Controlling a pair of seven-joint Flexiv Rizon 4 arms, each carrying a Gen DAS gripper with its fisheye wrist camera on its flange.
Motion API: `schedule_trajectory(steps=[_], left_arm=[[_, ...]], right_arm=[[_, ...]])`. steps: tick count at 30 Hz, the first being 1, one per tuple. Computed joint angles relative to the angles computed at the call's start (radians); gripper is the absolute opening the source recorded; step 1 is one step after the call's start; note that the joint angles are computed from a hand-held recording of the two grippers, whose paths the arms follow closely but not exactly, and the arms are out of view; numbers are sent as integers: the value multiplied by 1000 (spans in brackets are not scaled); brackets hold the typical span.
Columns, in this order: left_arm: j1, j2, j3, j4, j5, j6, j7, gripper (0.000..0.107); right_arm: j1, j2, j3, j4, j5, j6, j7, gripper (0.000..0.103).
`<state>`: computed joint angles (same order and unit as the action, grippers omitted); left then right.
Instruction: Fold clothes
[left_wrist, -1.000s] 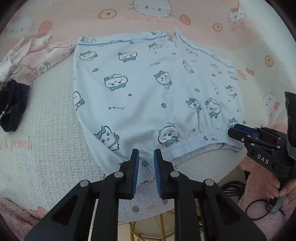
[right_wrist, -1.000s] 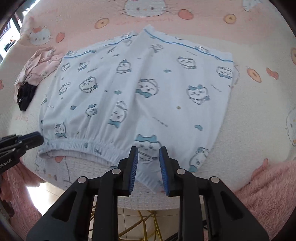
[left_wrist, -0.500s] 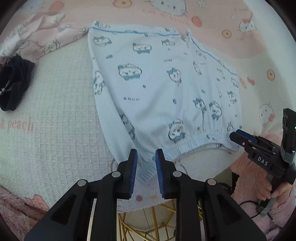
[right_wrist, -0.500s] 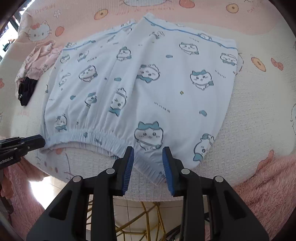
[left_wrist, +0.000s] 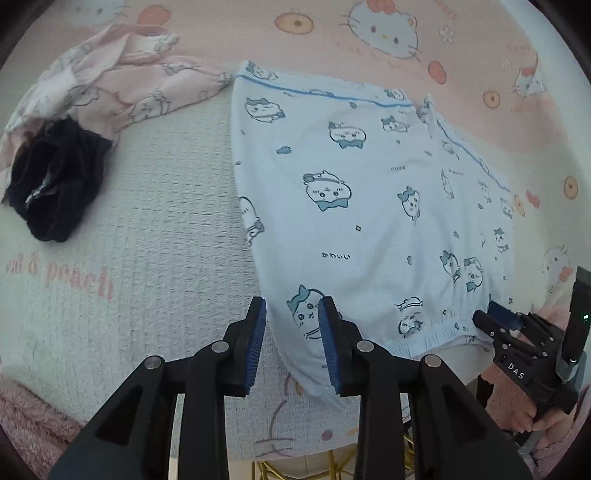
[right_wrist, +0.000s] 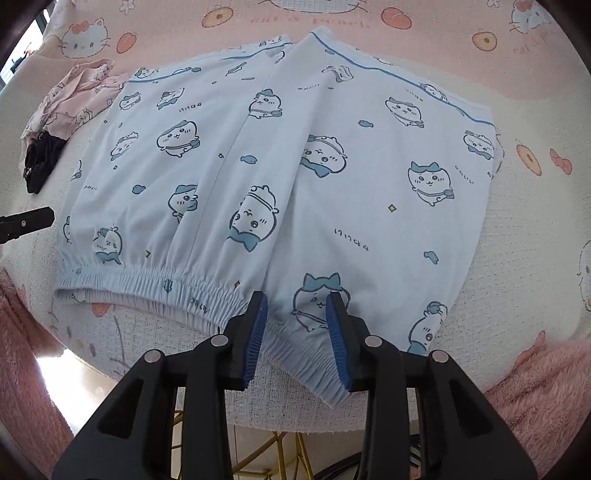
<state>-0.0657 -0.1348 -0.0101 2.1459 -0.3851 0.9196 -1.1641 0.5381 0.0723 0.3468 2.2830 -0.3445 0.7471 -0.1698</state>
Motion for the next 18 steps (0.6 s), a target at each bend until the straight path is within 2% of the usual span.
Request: schedule_trajectory(steps=[2,3,6,9,12,14,16,18], left_arm=[[-53,-42,74,-73,226,-70,-132,31],[-58,-36,82,-89,274,-92,-189,33],[11,-13,22,-59,228,-46,-162,41],[50,8,-17,-46,198,-2,-149,41],[38,1,-70,-27,61,30,-8,41],[18,-20,-115,-21,-39,39,65,41],[-32,-50,-115,-19,16,46,23,41],[-61,-40,-84,-23,137,29,-56,41]], right_arm=[[-1,0,-1,0,-1,-1,-3,34],[-2,1,-2,0,-1,-1,-5,34],[-7,20,-2,11,22,-1,-7,34],[-19,61,0,32,47,0,12,34],[-48,100,-7,69,29,67,33,34],[-64,83,-18,68,22,88,32,34],[-72,63,-28,60,40,93,15,34],[-75,59,-35,58,88,65,-21,34]])
